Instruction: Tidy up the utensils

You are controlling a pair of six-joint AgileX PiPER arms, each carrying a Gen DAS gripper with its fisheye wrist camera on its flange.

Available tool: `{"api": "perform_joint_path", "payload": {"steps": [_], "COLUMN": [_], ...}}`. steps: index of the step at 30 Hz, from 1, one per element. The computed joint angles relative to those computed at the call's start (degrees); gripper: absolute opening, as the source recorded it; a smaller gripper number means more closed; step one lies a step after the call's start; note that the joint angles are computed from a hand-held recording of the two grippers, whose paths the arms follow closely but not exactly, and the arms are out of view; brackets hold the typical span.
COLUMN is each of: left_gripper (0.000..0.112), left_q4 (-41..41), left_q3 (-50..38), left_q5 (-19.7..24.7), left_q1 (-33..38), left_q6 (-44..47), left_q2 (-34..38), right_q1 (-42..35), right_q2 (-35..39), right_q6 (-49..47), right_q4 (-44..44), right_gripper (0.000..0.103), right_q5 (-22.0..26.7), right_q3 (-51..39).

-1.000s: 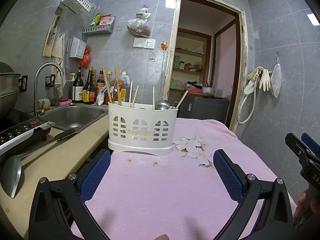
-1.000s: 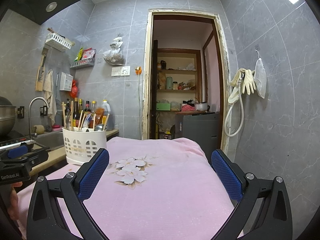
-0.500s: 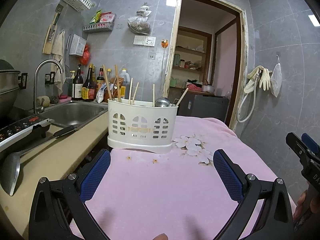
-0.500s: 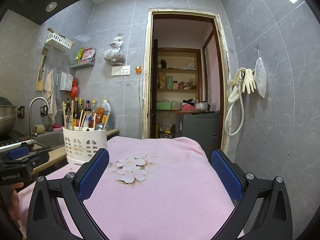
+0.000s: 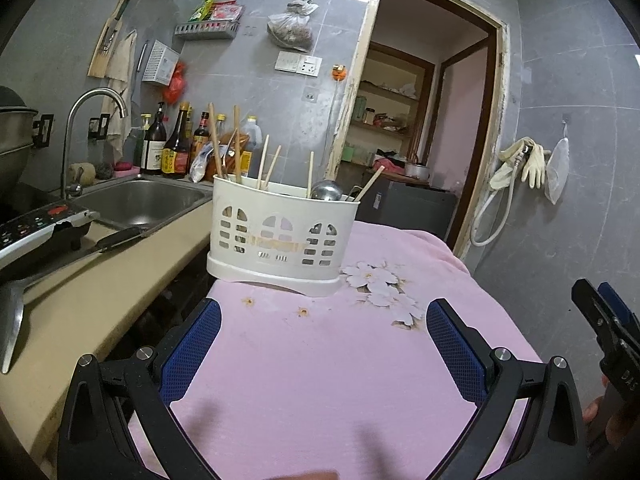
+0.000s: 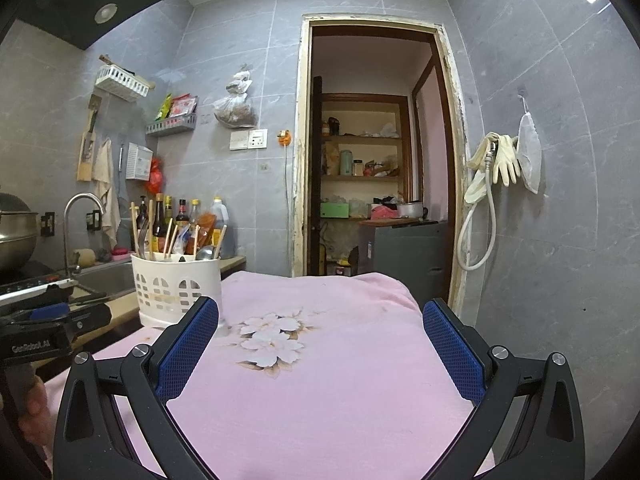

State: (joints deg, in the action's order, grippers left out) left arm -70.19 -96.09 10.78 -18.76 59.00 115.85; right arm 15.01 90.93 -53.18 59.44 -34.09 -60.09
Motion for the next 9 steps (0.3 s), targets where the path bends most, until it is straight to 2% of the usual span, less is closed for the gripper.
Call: {"api": "perform_joint_path", "payload": {"steps": [6,9], "left_gripper": [0.101,0.101], "left_q4": [4.68,3.12], "left_q3": [0.1,0.65], "left_q5": [-2.02,-3.05], "left_q1": [-0.56,-0.88], "left_q6": [-3.47,-1.18], "left_q2": [-0.27,-0.44], "right_q1": [-0.06,-0.19], "right_q2": [0.3,0.44], "right_q6": [0.68,0.8], "right_q4": [-0.34,-0.37], "right_gripper": [0.103,0.103], "right_q5": [0.22,0.4], "right_q3": [-0.21,-0.23]}}
